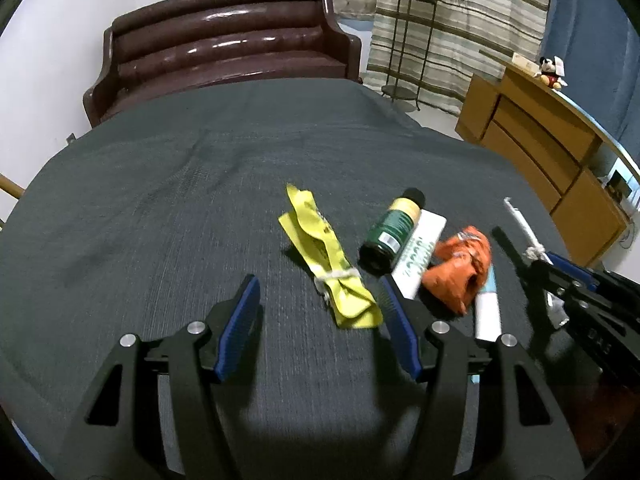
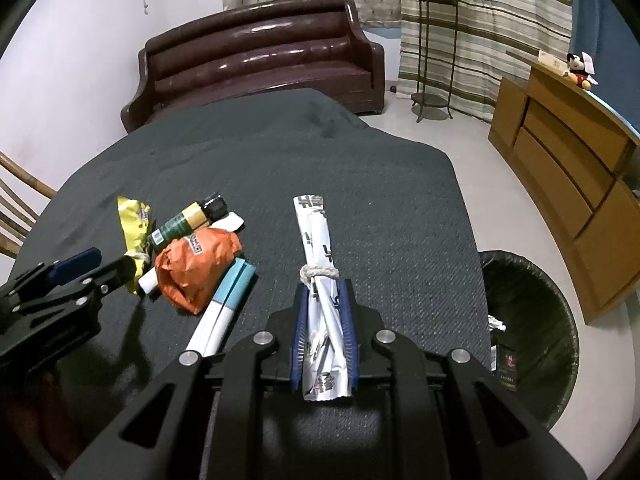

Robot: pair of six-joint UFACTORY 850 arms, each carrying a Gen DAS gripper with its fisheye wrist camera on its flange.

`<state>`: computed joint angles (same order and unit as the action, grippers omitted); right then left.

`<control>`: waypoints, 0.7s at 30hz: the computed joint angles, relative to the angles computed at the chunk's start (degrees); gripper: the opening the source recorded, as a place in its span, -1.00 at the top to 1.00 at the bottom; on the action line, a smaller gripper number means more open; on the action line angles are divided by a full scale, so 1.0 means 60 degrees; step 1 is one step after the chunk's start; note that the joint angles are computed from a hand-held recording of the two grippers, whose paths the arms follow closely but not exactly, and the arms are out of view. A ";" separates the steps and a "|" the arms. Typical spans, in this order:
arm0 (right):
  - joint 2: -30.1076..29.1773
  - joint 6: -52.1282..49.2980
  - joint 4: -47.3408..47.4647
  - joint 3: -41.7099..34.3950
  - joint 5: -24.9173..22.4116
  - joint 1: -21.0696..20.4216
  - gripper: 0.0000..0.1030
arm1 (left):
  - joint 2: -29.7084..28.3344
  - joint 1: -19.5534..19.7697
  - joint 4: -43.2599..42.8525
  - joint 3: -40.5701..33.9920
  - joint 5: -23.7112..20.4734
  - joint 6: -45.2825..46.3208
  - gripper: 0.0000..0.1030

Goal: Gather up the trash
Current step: 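Grasp the yellow wrapper with the left gripper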

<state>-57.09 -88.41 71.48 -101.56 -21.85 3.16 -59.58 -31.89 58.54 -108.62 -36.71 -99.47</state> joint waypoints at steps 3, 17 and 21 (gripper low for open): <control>-0.0061 0.0151 -0.0082 -0.0077 -0.0069 0.0001 0.66 | -0.0188 0.0168 -0.0677 -0.0310 0.0095 0.0662 -0.16; -0.0128 0.0334 -0.0285 -0.0174 -0.0363 -0.0143 0.66 | -0.0106 0.0368 -0.1237 -0.0232 0.0369 0.1463 -0.16; -0.0094 0.0329 -0.0264 -0.0119 -0.0334 -0.0142 0.66 | -0.0341 0.0427 -0.1490 -0.0642 0.0411 0.2118 0.14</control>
<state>-57.66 -86.44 69.90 -102.27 -23.85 2.30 -61.62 -29.33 49.60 -112.47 -34.24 -86.76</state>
